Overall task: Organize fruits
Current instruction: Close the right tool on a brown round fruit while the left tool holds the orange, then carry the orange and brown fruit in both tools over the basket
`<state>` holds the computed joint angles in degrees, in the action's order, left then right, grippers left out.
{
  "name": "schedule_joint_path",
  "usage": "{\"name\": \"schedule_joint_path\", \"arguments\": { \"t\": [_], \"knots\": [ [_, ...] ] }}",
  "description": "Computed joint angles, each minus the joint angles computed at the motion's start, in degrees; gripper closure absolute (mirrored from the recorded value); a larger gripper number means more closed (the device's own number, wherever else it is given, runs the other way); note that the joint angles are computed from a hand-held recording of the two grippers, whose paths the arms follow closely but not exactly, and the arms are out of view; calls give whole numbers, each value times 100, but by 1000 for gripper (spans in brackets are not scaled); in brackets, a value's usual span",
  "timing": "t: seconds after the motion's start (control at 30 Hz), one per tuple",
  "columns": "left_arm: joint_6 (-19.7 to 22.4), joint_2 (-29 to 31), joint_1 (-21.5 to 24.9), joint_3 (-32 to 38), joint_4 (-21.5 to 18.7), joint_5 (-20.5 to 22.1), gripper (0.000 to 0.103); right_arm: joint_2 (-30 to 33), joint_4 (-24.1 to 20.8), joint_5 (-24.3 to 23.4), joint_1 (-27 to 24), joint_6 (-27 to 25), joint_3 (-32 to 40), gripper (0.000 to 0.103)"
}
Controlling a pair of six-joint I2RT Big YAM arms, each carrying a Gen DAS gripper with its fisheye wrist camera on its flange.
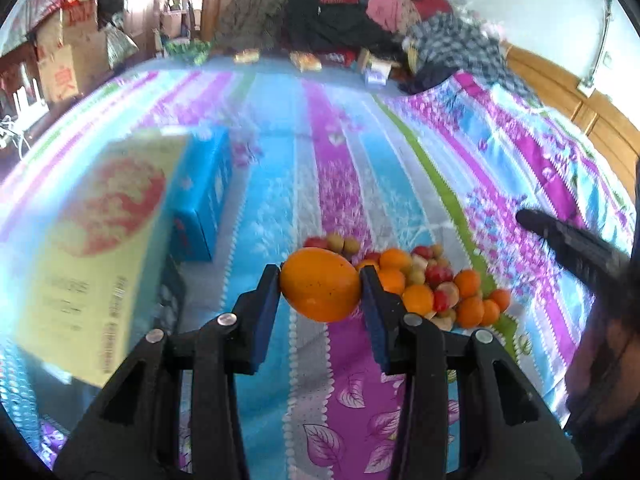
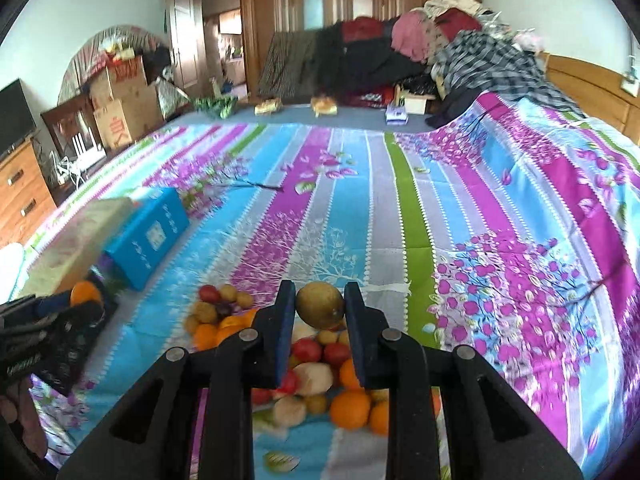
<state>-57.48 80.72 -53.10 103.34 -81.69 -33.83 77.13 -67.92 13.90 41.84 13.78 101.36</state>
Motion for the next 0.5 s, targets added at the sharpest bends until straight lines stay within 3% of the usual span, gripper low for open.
{"name": "schedule_joint_path", "arguments": {
  "t": [0.5],
  "knots": [
    [-540, -46, -423, 815, -1009, -809, 62, -84, -656, 571, 948, 470, 818, 75]
  ]
}}
